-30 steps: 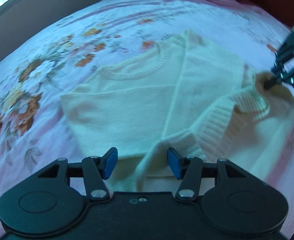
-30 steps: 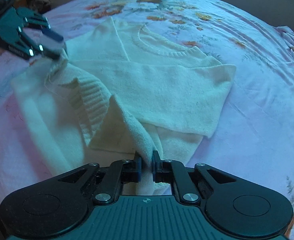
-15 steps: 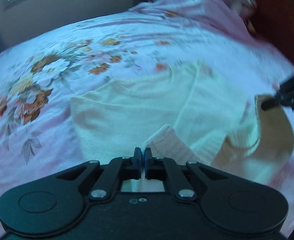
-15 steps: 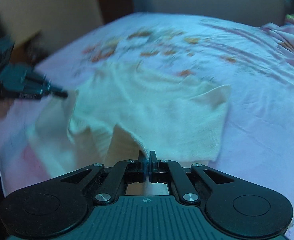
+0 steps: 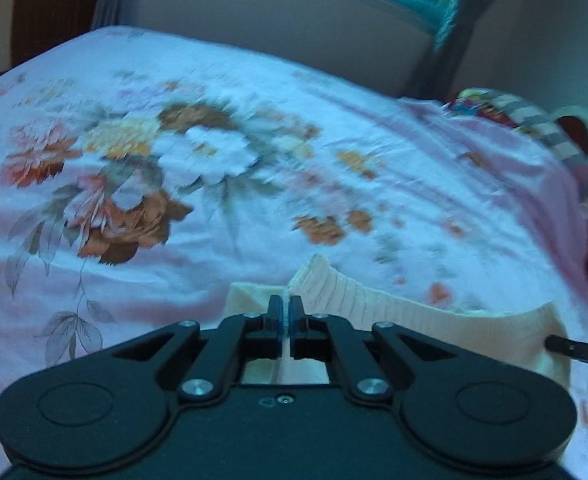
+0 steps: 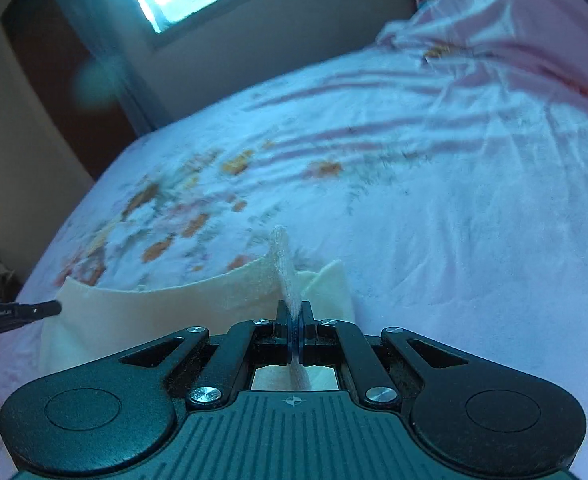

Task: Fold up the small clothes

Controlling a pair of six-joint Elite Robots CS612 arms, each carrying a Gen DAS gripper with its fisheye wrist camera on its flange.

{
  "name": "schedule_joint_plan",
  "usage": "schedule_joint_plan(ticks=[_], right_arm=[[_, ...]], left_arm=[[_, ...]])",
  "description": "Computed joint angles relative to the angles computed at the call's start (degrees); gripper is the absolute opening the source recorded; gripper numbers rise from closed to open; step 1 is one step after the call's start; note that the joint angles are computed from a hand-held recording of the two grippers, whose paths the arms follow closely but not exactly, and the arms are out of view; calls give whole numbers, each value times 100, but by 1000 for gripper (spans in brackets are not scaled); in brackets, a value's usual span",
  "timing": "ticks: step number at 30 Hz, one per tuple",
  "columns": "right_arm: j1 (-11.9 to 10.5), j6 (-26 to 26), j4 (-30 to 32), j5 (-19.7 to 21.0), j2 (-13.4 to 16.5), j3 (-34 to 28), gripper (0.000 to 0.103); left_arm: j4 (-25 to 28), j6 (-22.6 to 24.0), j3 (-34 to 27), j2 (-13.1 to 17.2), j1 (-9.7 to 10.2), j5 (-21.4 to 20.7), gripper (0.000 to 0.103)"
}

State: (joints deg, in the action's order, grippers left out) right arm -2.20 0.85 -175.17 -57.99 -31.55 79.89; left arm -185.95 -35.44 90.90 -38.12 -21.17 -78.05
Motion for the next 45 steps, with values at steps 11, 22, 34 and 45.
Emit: schedule_joint_plan(ticks=[11,22,34,45], right_arm=[[193,402,-808,-765,373,-299,2],[291,-230,-494,-1485,113,51,2],[618,-1227,-7,-2098,459,-462,1],[589,-1468,-760,-1110,-298,871,2]], left_arm=[[-268,-333,-198,210,-19,326,1],[423,450,-49,25,-177,619,29],[1430,353,-631,350,-251,1093,15],[1197,556,45,-162,-649,1349,28]])
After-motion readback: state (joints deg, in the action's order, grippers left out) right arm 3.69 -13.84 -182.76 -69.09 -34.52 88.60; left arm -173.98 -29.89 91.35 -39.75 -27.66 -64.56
